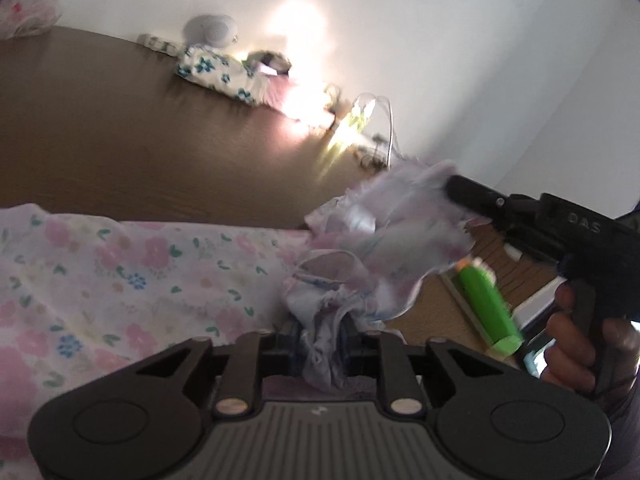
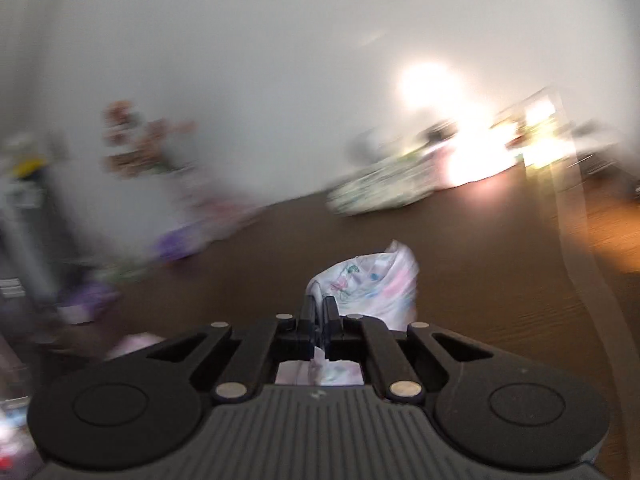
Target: Fold clothes
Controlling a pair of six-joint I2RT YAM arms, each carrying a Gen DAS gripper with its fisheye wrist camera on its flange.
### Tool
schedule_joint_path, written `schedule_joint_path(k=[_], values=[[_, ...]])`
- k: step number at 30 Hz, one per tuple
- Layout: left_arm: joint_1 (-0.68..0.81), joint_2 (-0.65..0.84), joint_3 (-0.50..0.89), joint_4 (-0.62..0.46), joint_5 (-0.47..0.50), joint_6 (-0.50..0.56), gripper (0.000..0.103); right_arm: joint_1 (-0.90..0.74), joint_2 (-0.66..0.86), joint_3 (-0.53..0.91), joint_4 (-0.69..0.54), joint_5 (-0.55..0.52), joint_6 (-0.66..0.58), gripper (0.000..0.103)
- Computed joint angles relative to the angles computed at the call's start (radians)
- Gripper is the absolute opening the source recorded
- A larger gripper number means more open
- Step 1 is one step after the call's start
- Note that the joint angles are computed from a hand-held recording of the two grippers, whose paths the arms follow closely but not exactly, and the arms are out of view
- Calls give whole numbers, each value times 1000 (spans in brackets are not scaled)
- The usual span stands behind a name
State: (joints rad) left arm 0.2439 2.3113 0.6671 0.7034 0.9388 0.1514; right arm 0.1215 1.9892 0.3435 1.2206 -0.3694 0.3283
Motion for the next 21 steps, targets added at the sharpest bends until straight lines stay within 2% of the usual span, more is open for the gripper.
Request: schedule_joint_path(k=[4, 6, 9, 12, 14, 15, 17, 19, 21], values=[[153, 4, -80, 221, 132, -103, 23, 80, 126, 127, -125, -81, 0, 4], [223, 4, -97, 303, 151, -163, 28, 132, 170, 176, -189, -51, -22, 4], [251, -50, -92, 257, 134, -130, 41, 222, 180, 218, -273, 24, -103, 4], [182, -101, -92, 198, 51, -57, 54, 284, 169, 214, -292, 71, -170, 5], [119, -121, -77, 133, -18, -4, 55, 299, 161, 189, -272, 84, -206, 9], [86, -121, -62, 89, -59, 24, 54, 300, 145, 156, -243, 87, -218, 10], [56, -107, -40, 36, -101, 46, 45, 299, 105, 76, -170, 97, -240, 19], [43, -87, -21, -1, -122, 54, 4, 263, 38, -70, -23, 113, -275, 23], [39, -73, -6, -38, -129, 56, 6, 199, 7, -153, 80, 125, -290, 34]])
